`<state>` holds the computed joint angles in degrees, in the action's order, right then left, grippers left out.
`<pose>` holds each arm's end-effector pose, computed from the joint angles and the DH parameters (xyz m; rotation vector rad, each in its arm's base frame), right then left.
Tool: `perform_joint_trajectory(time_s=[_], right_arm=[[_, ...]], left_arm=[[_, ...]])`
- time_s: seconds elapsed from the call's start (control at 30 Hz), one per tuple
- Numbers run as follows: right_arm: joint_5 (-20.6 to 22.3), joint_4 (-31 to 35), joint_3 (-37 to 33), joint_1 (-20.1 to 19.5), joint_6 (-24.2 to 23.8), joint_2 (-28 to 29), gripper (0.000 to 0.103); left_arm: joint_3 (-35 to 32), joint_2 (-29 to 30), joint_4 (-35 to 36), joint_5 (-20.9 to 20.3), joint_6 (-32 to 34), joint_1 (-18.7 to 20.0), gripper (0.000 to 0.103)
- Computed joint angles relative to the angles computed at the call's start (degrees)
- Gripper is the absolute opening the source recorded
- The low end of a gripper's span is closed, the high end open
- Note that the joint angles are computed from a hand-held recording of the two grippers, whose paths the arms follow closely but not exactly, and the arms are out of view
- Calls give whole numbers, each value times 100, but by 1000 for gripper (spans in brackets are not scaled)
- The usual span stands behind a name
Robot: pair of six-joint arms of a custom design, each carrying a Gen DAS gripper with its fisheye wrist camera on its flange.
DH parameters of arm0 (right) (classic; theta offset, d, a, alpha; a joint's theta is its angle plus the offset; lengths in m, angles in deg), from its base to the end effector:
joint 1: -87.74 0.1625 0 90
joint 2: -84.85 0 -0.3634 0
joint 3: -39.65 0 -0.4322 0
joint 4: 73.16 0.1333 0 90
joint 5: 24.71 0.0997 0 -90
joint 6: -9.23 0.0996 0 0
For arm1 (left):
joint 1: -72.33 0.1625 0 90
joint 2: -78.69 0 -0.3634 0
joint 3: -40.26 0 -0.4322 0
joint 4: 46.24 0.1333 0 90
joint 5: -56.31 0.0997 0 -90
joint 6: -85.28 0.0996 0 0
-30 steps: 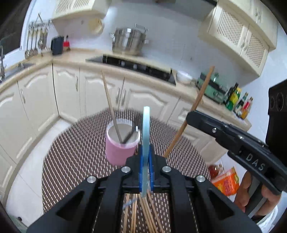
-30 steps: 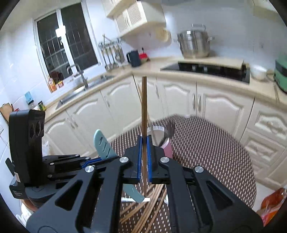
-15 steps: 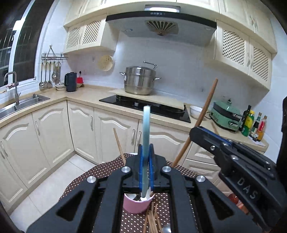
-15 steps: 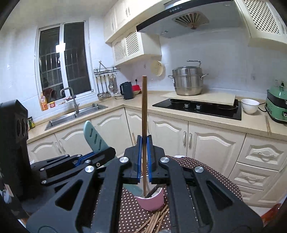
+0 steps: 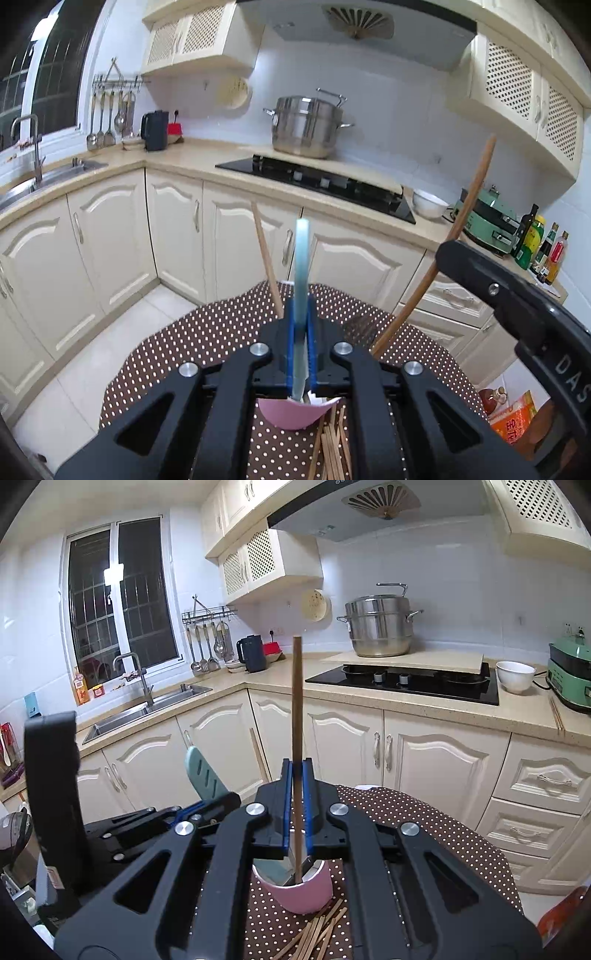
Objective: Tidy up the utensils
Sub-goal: 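Lower the knife into the pink cup with the left tool while the right tool drops its chopstick in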
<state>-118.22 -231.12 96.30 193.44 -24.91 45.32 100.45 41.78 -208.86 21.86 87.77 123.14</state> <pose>0.3480 -0.7679 0.2811 1.0917 -2.4422 1.2417 -0.3356 -0.7525 0.2488 0.2788 2.1940 -1.2936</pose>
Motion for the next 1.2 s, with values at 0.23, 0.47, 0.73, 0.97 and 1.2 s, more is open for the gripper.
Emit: perform_joint_trajectory(time_s=[0.23,0.47,0.73,0.97,1.2], right_arm=[[-61,-72,174,-30,-21,-53,6],[-134,-42,224,-50,27,-57,6],[-209,1,304,-81,103,-76,6],[-306,-64,438,-78,204,-168,7],[-380,-291,694,-106,375,-389,9]], left_arm=[[238,-169,119,-31,-236,7,7],[437,-274,-261,165,-48,-91,36],[733,-472,-198,309,-188,-130,39],[1006,-684,-153,349,-285,-178,45],[1393,-1005,206,295,-550,-236,47]])
